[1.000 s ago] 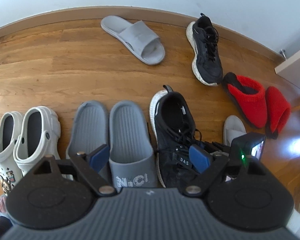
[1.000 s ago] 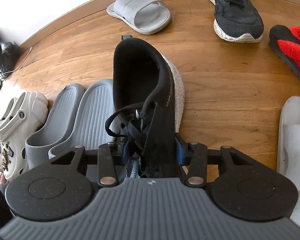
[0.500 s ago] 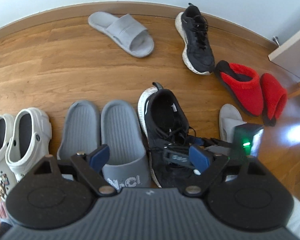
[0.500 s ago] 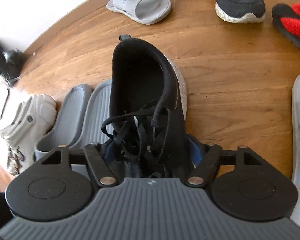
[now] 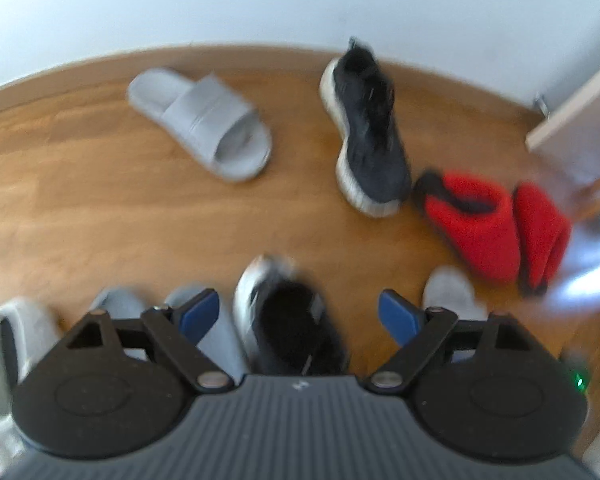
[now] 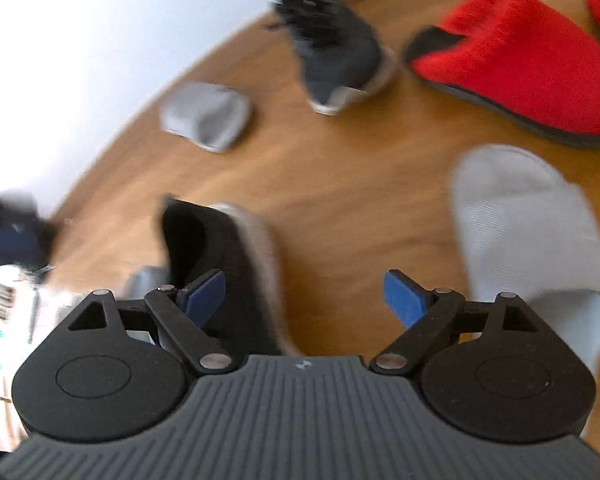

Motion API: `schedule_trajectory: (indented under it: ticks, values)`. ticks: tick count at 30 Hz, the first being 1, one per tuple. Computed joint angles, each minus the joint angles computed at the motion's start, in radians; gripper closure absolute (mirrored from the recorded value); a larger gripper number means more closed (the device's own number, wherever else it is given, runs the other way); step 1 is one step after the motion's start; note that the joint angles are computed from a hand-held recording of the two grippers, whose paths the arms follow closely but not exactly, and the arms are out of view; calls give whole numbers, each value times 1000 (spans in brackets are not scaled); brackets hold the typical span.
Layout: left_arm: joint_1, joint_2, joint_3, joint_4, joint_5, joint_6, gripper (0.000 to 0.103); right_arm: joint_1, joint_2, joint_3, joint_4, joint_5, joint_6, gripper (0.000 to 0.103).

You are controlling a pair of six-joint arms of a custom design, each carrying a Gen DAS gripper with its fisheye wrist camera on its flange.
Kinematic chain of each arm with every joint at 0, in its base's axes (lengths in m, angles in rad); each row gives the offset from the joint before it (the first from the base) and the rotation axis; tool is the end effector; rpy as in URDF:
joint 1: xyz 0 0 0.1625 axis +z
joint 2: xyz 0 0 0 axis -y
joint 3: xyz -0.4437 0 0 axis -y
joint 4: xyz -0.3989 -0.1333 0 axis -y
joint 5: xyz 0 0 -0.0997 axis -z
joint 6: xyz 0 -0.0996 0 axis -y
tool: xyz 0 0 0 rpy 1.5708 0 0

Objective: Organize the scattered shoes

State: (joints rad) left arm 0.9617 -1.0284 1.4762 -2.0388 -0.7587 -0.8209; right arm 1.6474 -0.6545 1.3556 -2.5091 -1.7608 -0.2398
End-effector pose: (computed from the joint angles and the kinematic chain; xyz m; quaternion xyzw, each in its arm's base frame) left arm -0.2260 -0.6833 0.3033 -0.1011 0.9131 -0.2660 0.2921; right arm 0.1736 -0.7657 0.1037 0.1446 -0.9779 0.1097 0.1035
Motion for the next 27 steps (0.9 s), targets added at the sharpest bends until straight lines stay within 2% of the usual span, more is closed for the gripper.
schedule_trajectory:
  ticks: [3,4,5,8,9,12,13,14,15,18,22,27]
  values:
    - [65,94,-60,-176,-17,127,17,-17,-11,25,-28,-25,-44,19]
    - [90,131,-85,-227,-26,169,17,-10,-9,30,-50,-69,-70,20]
    - [115,171,-115,-269,-37,197,17,5,1,32,-86,-155,-91,23]
    - [183,290,-215,-389,-81,253,17,29,37,17,-141,-384,-91,22]
    - [200,322,-234,-452,-99,284,17,26,37,16,-138,-418,-88,22]
    - [231,377,-246,-601,-132,339,17,2,9,23,-86,-426,-73,22]
    - [238,390,-241,-638,-134,349,24,-2,0,26,-71,-430,-74,22]
    - [241,398,-237,-651,-129,354,42,-8,-16,34,-47,-437,-76,22]
    - [245,401,-235,-645,-137,354,72,-11,-26,38,-31,-445,-75,22]
    - [235,390,-202,-650,-141,339,76,-11,-39,43,-18,-458,-61,22]
    - [199,347,-140,-548,-136,254,79,-8,-47,56,-47,-439,-70,22]
    - [161,274,-45,-430,-181,111,83,11,-51,74,-133,-343,-134,21]
